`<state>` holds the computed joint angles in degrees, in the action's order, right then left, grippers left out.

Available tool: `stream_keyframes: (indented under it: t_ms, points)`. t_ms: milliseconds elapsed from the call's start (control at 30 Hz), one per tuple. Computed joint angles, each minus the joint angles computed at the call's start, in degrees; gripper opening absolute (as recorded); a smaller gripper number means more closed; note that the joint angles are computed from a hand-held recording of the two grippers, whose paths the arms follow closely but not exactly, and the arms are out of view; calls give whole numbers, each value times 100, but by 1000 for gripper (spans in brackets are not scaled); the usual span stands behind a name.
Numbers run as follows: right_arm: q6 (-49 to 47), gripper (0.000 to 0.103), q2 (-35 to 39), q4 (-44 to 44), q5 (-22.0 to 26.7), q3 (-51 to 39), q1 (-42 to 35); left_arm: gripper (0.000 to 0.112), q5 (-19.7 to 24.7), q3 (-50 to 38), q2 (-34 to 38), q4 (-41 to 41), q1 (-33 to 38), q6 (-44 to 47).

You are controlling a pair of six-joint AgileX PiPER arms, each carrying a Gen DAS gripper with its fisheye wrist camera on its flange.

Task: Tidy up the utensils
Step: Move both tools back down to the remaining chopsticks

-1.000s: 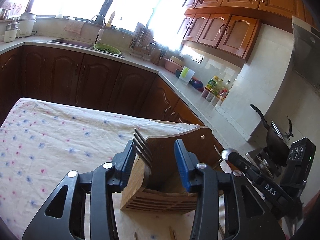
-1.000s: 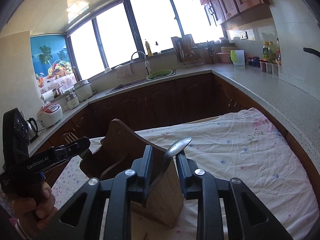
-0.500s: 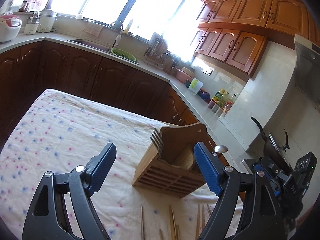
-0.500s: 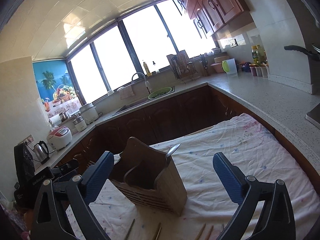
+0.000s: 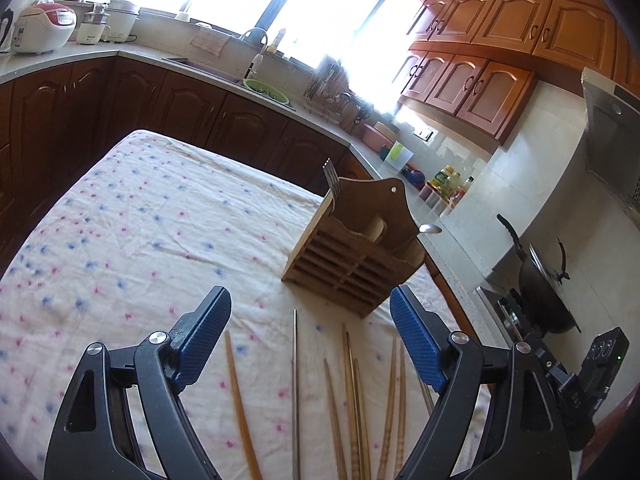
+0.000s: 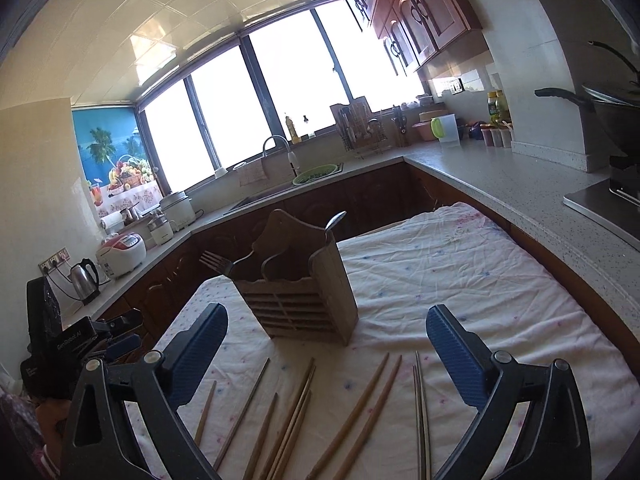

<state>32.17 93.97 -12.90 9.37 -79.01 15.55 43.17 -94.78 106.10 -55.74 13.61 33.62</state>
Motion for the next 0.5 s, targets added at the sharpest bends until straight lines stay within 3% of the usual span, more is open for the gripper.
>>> stream_keyframes:
  t_ms: [267,500]
  points:
    - [2162,101,-697,-2131,-6,1284,206,84,-95,1437,-690,-396,235,519]
    - [1718,101,-802,-1583,11,1751,153,84,-196,1839,-790,-106,199,481]
